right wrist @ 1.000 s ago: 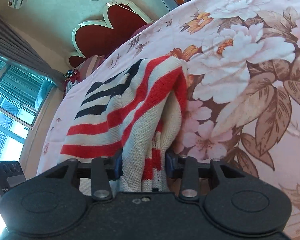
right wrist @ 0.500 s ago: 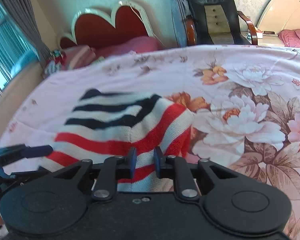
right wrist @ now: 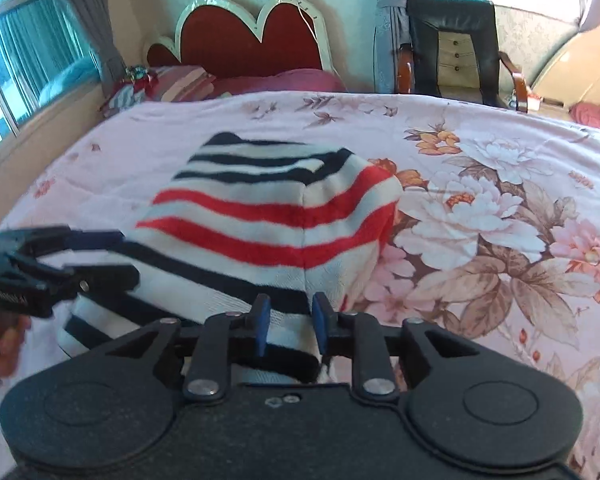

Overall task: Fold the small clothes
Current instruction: 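Release the folded sweater and pull both grippers back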

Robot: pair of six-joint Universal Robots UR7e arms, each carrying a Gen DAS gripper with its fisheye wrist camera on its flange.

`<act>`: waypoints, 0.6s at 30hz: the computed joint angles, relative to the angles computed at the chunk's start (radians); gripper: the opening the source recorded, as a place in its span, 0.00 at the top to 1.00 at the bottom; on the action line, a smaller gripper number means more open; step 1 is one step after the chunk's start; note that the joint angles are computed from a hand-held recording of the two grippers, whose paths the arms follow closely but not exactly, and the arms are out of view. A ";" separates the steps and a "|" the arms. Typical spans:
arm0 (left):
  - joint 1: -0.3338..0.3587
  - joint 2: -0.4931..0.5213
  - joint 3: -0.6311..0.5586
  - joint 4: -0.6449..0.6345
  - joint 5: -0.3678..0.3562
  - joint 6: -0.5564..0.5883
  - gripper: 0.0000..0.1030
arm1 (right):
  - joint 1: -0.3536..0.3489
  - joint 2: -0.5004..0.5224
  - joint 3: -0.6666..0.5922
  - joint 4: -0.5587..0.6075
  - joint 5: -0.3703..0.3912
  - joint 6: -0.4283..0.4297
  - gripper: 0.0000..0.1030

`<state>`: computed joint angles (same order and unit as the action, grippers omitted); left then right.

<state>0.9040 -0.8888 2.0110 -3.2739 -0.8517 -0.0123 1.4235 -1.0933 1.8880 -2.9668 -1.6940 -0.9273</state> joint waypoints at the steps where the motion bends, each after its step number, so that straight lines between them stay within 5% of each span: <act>1: -0.007 0.000 0.006 0.009 0.023 -0.011 0.16 | -0.008 -0.002 -0.002 0.005 0.008 0.033 0.70; 7: -0.078 -0.004 0.118 -0.093 0.165 -0.081 0.15 | -0.037 -0.058 0.011 0.039 0.073 0.137 0.69; 10: -0.129 -0.003 0.180 -0.119 0.272 -0.182 0.01 | -0.057 -0.097 0.049 0.022 0.090 0.161 0.66; 14: -0.200 -0.024 0.244 -0.016 0.375 -0.375 0.00 | -0.084 -0.161 0.118 -0.009 0.094 0.187 0.17; 18: -0.260 -0.075 0.271 0.224 0.419 -0.642 0.00 | -0.097 -0.226 0.201 -0.036 0.052 0.158 0.10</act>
<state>0.6443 -0.9639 2.2822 -3.0503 -0.4330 -0.6541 1.3268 -1.3191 2.0895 -3.0027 -1.6418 -0.7694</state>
